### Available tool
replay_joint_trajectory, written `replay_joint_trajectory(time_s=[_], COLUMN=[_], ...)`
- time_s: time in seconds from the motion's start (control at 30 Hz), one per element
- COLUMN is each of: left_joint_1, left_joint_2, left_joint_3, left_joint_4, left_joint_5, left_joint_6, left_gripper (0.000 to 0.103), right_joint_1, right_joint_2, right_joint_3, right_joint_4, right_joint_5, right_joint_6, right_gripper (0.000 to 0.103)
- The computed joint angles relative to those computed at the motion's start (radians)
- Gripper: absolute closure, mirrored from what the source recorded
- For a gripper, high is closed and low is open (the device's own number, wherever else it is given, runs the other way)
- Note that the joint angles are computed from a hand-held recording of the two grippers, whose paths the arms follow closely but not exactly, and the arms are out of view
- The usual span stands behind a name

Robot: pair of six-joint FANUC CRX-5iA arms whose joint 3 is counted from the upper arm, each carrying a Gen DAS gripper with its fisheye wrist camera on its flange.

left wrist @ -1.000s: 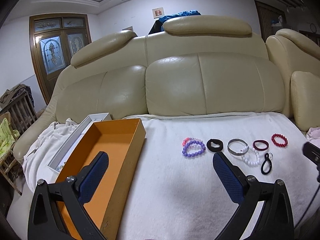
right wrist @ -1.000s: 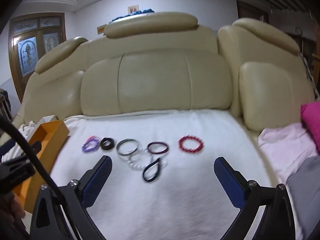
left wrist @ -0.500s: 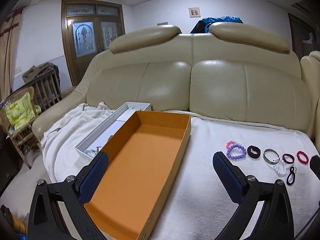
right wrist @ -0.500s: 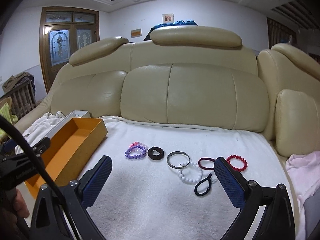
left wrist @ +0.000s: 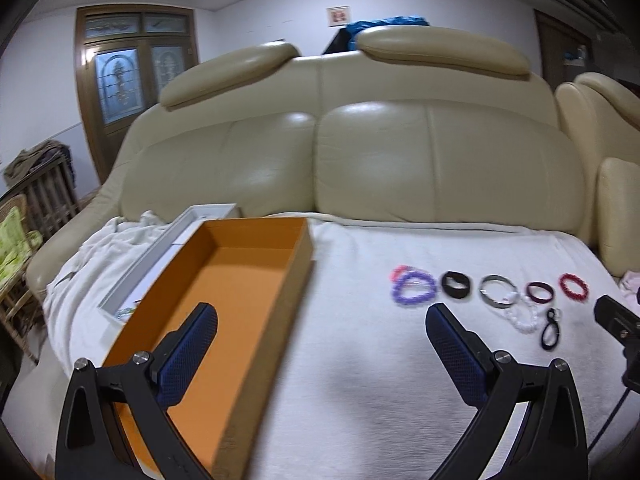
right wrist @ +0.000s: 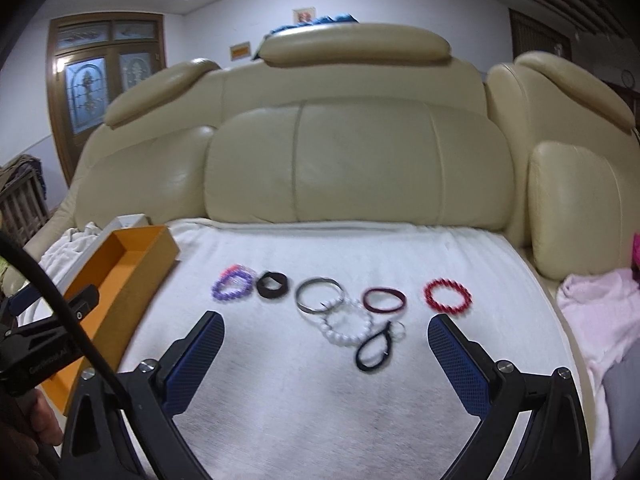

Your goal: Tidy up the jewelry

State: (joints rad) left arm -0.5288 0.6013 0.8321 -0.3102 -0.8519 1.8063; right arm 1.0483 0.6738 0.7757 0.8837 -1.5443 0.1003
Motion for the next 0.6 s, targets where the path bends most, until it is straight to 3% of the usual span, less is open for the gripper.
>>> replay_joint_trajectory(time_s=[0.27, 0.6], left_joint_1=[-0.013, -0.021], left_joint_2=[0.026, 0.073], left_joint_3=[0.024, 0.095], left_joint_4=[0.024, 0.031], left_joint_5=[-0.002, -0.037], left_joint_6=[-0.018, -0.038], left_gripper=[0.000, 0.000], right_joint_1=[-0.002, -0.008], right_joint_2=[-0.073, -0.090], right_joint_3=[-0.102, -0.124], right_joint_4=[-0.020, -0.026], right_joint_5=[-0.022, -0.024], right_joint_6=[-0.081, -0.088], right_gripper=[0.000, 0.000])
